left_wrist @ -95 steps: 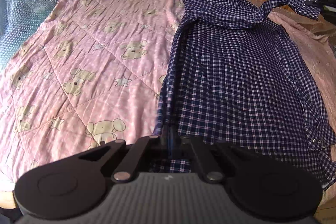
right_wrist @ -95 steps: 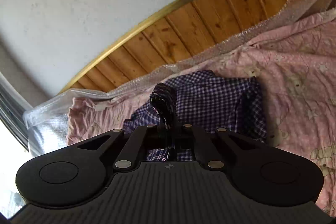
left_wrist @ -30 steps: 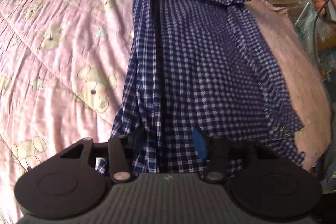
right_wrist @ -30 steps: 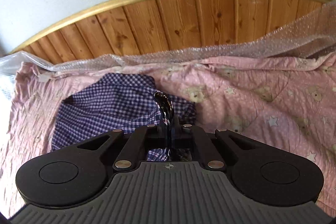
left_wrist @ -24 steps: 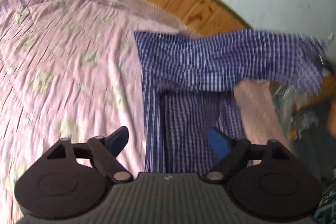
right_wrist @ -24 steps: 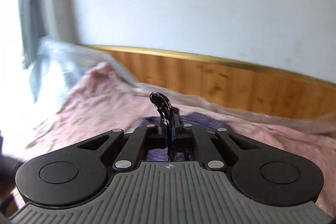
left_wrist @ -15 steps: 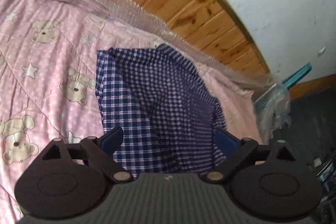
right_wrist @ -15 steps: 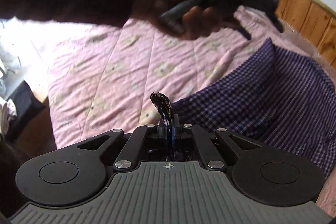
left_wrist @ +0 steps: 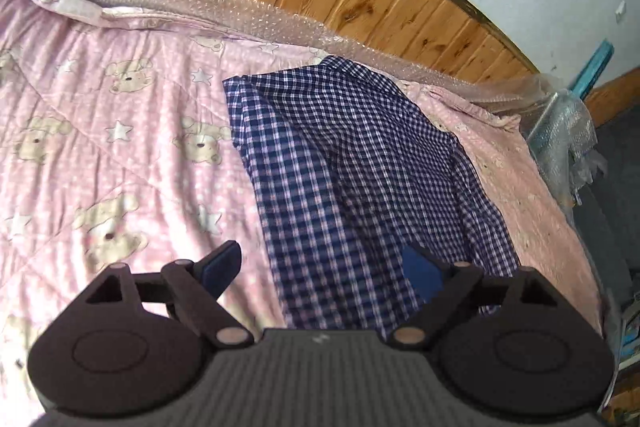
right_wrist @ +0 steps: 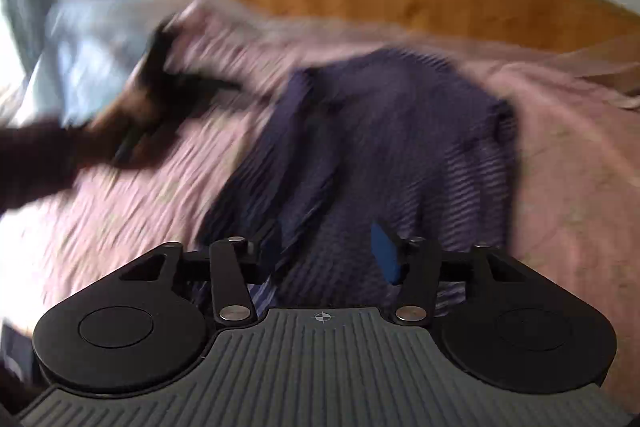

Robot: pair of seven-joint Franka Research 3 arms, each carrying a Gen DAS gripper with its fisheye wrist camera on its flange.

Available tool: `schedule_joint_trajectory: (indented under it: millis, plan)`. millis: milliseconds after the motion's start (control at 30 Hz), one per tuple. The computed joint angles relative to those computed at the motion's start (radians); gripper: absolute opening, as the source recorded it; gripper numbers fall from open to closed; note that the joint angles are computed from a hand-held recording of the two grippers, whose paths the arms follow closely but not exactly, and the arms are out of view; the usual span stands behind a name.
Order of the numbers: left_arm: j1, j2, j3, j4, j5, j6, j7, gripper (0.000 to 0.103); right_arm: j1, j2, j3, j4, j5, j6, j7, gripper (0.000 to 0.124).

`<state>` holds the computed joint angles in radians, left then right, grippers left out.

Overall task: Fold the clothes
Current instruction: 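Grasp the shirt edge with the left gripper while the right gripper holds the fold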

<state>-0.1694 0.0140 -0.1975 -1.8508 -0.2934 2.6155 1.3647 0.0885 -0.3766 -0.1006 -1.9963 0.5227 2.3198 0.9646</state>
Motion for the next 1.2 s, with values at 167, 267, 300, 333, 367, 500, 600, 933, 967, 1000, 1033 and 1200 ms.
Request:
schedule_joint_trajectory:
  millis: [167,267,300,333,367,500,600,933,967,1000,1033,1200]
  plan:
    - [-0.083,-0.319,0.002,-0.334,-0.147,-0.086,-0.078,0.093,-0.087,0.045,-0.095,-0.021,0.015,-0.059,0.001,0.074]
    - [-0.136,-0.470,-0.052,-0.487,-0.124,-0.109,-0.266,0.093,-0.156,0.007,-0.120,-0.170,0.005,-0.157,0.028,0.065]
    - [-0.142,-0.494,-0.077,-0.511,-0.101,-0.111,-0.333,0.093,-0.175,-0.034,-0.127,-0.234,0.017,-0.165,0.024,0.066]
    - [-0.146,-0.515,-0.103,-0.530,-0.077,-0.116,-0.399,0.093,-0.191,-0.074,-0.138,-0.292,0.031,-0.175,0.015,0.066]
    - [-0.144,-0.535,-0.132,-0.543,-0.038,-0.116,-0.458,0.093,-0.202,-0.111,-0.152,-0.338,0.049,-0.188,-0.005,0.066]
    - [-0.134,-0.590,-0.238,-0.558,0.108,-0.145,-0.665,0.096,-0.232,-0.218,-0.189,-0.465,0.089,-0.241,-0.095,0.066]
    - [-0.126,-0.572,-0.287,-0.525,0.214,-0.183,-0.758,0.095,-0.233,-0.279,-0.183,-0.528,0.105,-0.231,-0.184,0.066]
    - [-0.279,-0.555,-0.120,-0.504,0.241,-0.203,-0.777,0.010,-0.196,-0.330,-0.145,-0.525,0.052,-0.210,-0.273,0.006]
    - [-0.308,-0.558,-0.080,-0.505,0.213,-0.188,-0.742,0.008,-0.188,-0.302,-0.158,-0.482,0.060,-0.245,-0.265,0.006]
    - [-0.325,-0.555,-0.046,-0.494,0.190,-0.175,-0.707,0.008,-0.176,-0.265,-0.171,-0.423,0.074,-0.284,-0.255,0.006]
    - [-0.338,-0.549,-0.009,-0.485,0.156,-0.141,-0.672,0.008,-0.163,-0.220,-0.181,-0.358,0.097,-0.318,-0.248,0.006]
    - [-0.354,-0.388,0.161,-0.320,-0.057,0.056,-0.460,0.008,-0.123,0.095,-0.190,0.032,0.278,-0.430,-0.138,0.005]
